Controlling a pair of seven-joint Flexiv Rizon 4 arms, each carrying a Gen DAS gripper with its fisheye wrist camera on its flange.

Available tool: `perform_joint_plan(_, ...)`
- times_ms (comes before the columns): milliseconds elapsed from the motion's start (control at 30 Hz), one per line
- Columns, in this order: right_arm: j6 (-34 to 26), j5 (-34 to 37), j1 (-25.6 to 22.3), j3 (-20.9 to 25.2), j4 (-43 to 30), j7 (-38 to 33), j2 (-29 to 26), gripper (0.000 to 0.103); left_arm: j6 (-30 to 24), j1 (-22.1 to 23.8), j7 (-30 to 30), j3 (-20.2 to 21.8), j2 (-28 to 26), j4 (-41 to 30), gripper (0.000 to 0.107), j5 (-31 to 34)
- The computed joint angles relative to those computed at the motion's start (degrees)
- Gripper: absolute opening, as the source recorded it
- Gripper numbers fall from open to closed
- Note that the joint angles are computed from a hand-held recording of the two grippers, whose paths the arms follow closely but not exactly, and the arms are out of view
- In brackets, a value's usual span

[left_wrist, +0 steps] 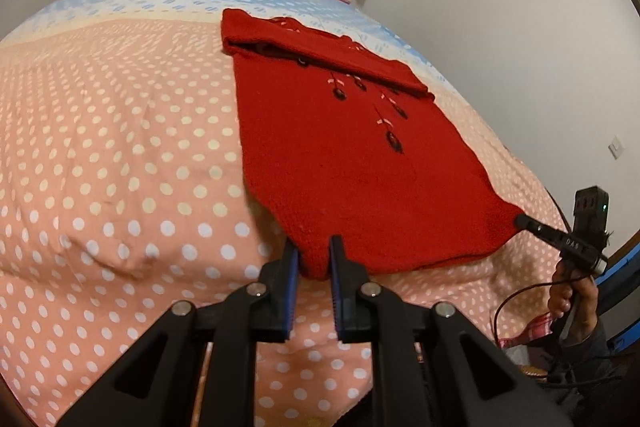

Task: Fold small clothes
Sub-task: 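Grasp the sweater hem with the left gripper while the right gripper grasps it too, then lift the held hem with both grippers and fold it toward the collar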

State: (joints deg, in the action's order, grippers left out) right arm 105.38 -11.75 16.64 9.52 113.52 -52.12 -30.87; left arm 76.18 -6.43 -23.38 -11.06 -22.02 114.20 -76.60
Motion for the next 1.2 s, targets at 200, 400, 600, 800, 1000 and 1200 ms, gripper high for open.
perform_joint_plan(200, 2.75, 0.28, 0.04, -0.34, -0.43, -0.56, 0.83, 0.008, 0.73, -0.01, 1.42, 0.0, -0.04, -1.67, 0.015, 0.0)
perform_joint_plan(400, 2.81, -1.59, -1.45, 0.43, -5.2, 0.26, -0.3, 0.008, 0.17, 1.17, -1.21, -0.57, -2.48, -6.33, 0.015, 2.1)
perform_joint_plan(600, 0.62, -2.79, -1.42, -0.24, -10.84, -0.09, -1.38, 0.008, -1.75, 3.59, -3.75, -2.01, -4.5, -10.56, 0.014, 3.1)
perform_joint_plan(800, -2.65, -3.82, -3.22, 1.06, -18.16, 0.03, -4.05, 0.008, -2.22, 5.3, -6.87, -2.97, -7.4, -16.2, 0.014, 6.11)
perform_joint_plan(1000, -7.07, -4.48, -4.87, 2.93, -25.48, -1.08, -7.22, 0.008, -2.95, 6.96, -12.11, -4.1, -11.11, -22.46, 0.014, 12.02)
perform_joint_plan(1200, -11.88, -3.62, -5.31, 3.67, -33.48, -3.69, -10.33, 0.008, -2.4, 8.66, -15.28, -6.63, -15.0, -28.92, 0.014, 17.05)
